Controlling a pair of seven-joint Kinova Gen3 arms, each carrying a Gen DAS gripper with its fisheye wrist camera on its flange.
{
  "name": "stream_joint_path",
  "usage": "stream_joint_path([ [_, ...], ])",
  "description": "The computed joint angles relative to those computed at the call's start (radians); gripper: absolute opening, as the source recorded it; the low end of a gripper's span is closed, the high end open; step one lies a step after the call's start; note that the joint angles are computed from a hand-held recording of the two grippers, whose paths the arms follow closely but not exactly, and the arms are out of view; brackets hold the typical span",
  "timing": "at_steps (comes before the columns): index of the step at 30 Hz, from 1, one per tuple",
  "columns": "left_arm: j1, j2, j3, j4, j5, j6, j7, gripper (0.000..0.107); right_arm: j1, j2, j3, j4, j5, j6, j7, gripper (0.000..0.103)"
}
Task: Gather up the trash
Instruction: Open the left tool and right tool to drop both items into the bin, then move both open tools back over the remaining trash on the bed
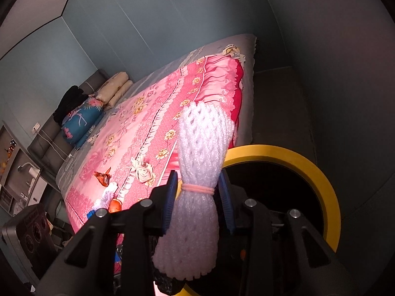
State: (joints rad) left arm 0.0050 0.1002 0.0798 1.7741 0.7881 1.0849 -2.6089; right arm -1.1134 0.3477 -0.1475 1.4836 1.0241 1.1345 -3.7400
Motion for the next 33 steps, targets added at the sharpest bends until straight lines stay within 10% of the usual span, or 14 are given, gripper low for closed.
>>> stream_joint_path([
  [12,-0.029,-0.032,-0.029,0.022,0.06,0.011,-0.027,0.08,-0.035,-0.017,-0.012,0.015,0.05,0.124,-0.096,0.057],
  [33,-0.171,-0.069,-0.133,0.034,0.143,-0.052,-0.109,0.094,-0.016,0.071,0.021,-0.167,0.047,-0.041,0.132,0.079],
])
